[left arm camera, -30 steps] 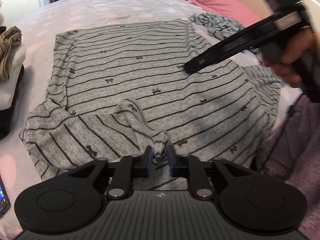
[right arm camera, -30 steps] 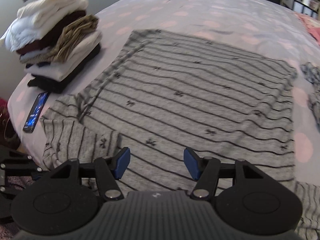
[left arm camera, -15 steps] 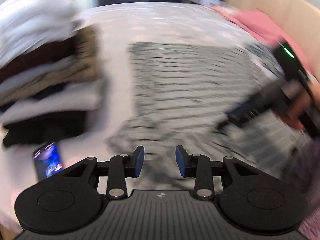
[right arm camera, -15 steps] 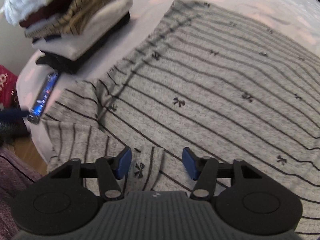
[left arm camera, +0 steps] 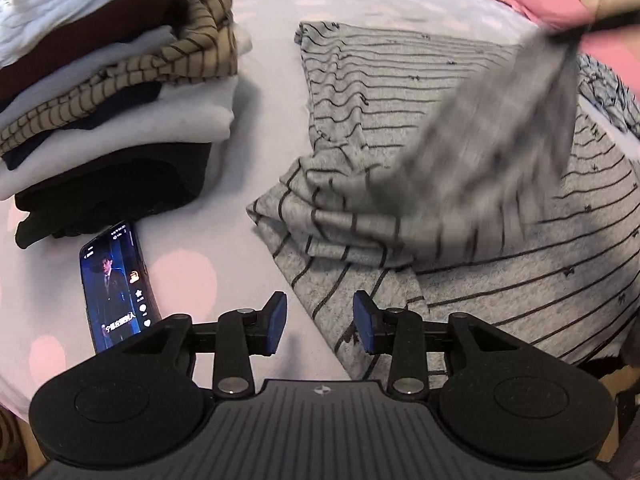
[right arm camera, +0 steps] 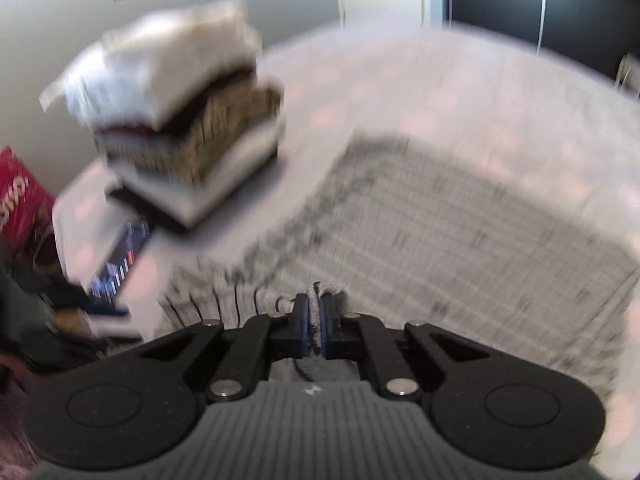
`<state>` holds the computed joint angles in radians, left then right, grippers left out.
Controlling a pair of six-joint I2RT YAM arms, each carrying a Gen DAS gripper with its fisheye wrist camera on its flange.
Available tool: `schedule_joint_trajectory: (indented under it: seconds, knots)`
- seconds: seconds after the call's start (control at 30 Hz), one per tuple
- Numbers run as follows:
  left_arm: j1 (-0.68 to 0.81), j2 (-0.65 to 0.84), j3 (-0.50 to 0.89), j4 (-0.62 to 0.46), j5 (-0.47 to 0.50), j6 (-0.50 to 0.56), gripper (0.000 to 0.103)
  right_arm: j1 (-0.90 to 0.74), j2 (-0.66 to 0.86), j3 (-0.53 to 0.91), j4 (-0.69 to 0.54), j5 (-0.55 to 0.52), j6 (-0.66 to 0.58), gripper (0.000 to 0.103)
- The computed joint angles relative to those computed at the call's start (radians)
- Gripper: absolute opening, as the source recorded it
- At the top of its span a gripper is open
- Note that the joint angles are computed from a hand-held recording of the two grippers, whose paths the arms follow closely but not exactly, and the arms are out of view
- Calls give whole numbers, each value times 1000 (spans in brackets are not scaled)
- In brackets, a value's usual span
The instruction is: Fold clothes
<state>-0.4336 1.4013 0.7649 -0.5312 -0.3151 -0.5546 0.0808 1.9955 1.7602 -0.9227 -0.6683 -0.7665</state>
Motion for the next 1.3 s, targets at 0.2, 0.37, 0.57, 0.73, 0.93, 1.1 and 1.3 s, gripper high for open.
schedule_joint_trajectory:
  seconds: [0.2,0.37,0.57,0.73,0.93,1.1,1.3]
  knots:
    - [32,37,-39,105,42,-1,47,-101,-90,111,-29,-131,17,7]
    - [21,49,-57,163,43,31,30,-177,-101,164,36,-153,102,7]
    - [-69,14,-50,159,24,127,0,-248,-6,211,108,-38,230,7]
    - [-163,-31,-25,91,54,214,0,-287,99,246,103,62,247,7]
    - [-179,-14,5,50,151,255,0,-328,179,246,49,171,171,7]
    - [-123,-47,29,48,223,270,16,-353,266,274,-44,285,99,8]
    - [-30,75,100,84,174,270,28,-365,306,223,-55,411,-13,8]
